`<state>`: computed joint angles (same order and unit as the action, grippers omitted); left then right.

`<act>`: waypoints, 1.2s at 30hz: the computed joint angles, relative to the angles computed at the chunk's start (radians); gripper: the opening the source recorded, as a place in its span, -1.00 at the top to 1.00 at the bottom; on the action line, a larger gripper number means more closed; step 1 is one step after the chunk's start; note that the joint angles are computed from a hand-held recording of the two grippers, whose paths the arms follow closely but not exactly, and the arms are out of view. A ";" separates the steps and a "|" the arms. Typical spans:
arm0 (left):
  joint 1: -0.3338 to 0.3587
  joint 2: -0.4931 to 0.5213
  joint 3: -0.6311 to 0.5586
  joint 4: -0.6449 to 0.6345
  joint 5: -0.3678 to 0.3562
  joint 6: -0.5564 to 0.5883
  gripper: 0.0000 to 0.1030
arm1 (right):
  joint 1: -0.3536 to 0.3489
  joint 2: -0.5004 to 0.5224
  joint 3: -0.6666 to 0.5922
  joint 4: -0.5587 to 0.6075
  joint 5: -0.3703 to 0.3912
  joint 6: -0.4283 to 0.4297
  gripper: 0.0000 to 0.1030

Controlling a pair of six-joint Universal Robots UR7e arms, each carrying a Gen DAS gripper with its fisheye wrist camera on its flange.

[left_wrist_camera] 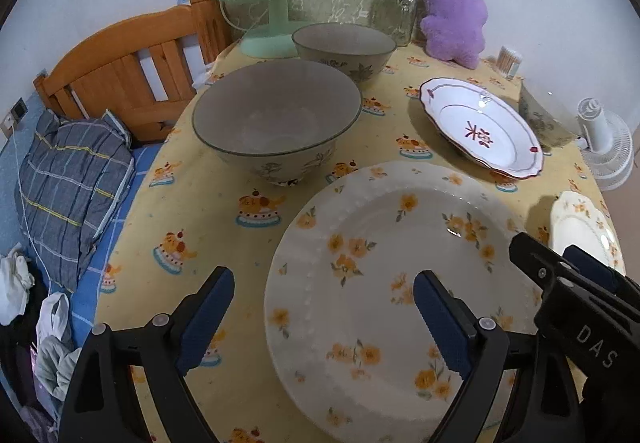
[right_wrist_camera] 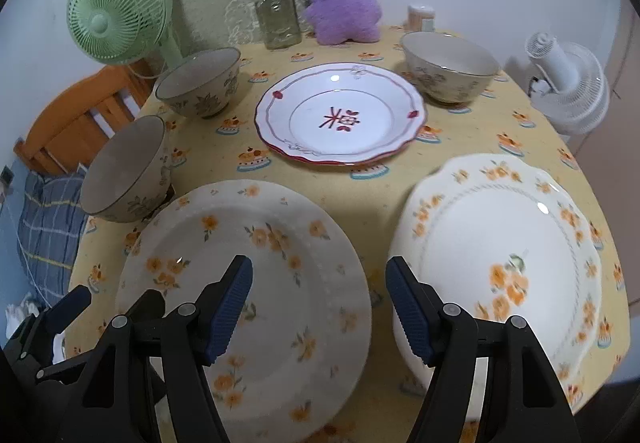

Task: Organize plates and bowls
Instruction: 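Close both tools on the rim of the dotted-rim flower plate, then lift the dotted-rim plate with both tools toward the scalloped plate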

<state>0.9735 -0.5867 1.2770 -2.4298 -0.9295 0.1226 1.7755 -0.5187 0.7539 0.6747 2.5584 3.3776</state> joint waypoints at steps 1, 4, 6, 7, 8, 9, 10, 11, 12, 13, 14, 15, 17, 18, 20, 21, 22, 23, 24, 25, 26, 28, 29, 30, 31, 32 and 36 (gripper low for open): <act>0.001 0.009 -0.011 0.008 0.002 -0.005 -0.79 | -0.005 0.006 -0.012 0.006 -0.008 -0.009 -0.41; 0.001 0.033 -0.036 0.019 0.015 -0.014 -0.79 | -0.021 0.029 -0.061 0.031 -0.032 -0.039 -0.41; 0.004 0.048 -0.057 0.036 0.022 -0.028 -0.79 | -0.033 0.041 -0.089 0.056 -0.051 -0.038 -0.40; 0.005 0.054 -0.065 0.043 0.024 -0.034 -0.78 | -0.041 0.051 -0.110 0.078 -0.064 -0.024 -0.40; 0.006 0.059 -0.073 0.050 0.027 -0.039 -0.78 | -0.047 0.061 -0.131 0.096 -0.073 -0.012 -0.40; 0.006 0.064 -0.078 0.055 0.032 -0.042 -0.77 | -0.052 0.068 -0.142 0.110 -0.082 -0.001 -0.40; 0.008 0.069 -0.084 0.065 0.035 -0.047 -0.75 | -0.057 0.075 -0.155 0.123 -0.092 0.007 -0.39; 0.009 0.072 -0.089 0.073 0.036 -0.053 -0.75 | -0.058 0.075 -0.154 0.114 -0.090 -0.008 -0.37; 0.009 0.074 -0.092 0.080 0.037 -0.060 -0.73 | -0.059 0.081 -0.164 0.119 -0.095 -0.019 -0.36; 0.010 0.078 -0.097 0.093 0.043 -0.067 -0.70 | -0.064 0.093 -0.187 0.149 -0.114 -0.010 -0.33; 0.010 0.079 -0.098 0.100 0.043 -0.072 -0.68 | -0.065 0.103 -0.202 0.166 -0.113 -0.001 -0.31; 0.010 0.079 -0.097 0.107 0.042 -0.077 -0.65 | -0.065 0.110 -0.212 0.173 -0.106 -0.004 -0.31; 0.010 0.077 -0.093 0.116 0.042 -0.085 -0.63 | -0.063 0.118 -0.222 0.178 -0.096 -0.018 -0.29; 0.009 0.076 -0.090 0.116 0.043 -0.087 -0.62 | -0.061 0.121 -0.223 0.177 -0.090 -0.023 -0.29; 0.007 0.072 -0.081 0.107 0.051 -0.081 -0.57 | -0.059 0.121 -0.220 0.174 -0.080 -0.031 -0.27; 0.007 0.071 -0.080 0.106 0.054 -0.080 -0.54 | -0.057 0.118 -0.213 0.171 -0.078 -0.032 -0.27; 0.007 0.067 -0.076 0.106 0.058 -0.082 -0.49 | -0.057 0.112 -0.201 0.165 -0.080 -0.030 -0.27; 0.007 0.066 -0.075 0.109 0.060 -0.081 -0.48 | -0.057 0.107 -0.190 0.161 -0.083 -0.025 -0.27; 0.007 0.062 -0.070 0.110 0.062 -0.079 -0.47 | -0.056 0.106 -0.187 0.165 -0.084 -0.014 -0.27; 0.007 0.055 -0.063 0.113 0.062 -0.076 -0.47 | -0.053 0.104 -0.178 0.166 -0.083 -0.005 -0.27; 0.008 0.048 -0.055 0.114 0.061 -0.075 -0.47 | -0.050 0.102 -0.169 0.163 -0.082 -0.001 -0.27; 0.010 0.031 -0.035 0.120 0.060 -0.076 -0.47 | -0.042 0.094 -0.141 0.156 -0.082 0.011 -0.27; 0.011 0.022 -0.025 0.122 0.059 -0.078 -0.47 | -0.039 0.092 -0.132 0.156 -0.082 0.014 -0.27; 0.012 0.014 -0.016 0.124 0.059 -0.080 -0.47 | -0.035 0.090 -0.121 0.157 -0.083 0.020 -0.27; 0.012 0.003 -0.003 0.128 0.058 -0.082 -0.46 | -0.032 0.090 -0.116 0.159 -0.084 0.026 -0.27; 0.012 -0.004 0.007 0.129 0.057 -0.081 -0.46 | -0.029 0.087 -0.104 0.161 -0.084 0.034 -0.27; 0.011 -0.024 0.036 0.124 0.056 -0.063 -0.46 | -0.019 0.088 -0.085 0.185 -0.079 0.061 -0.26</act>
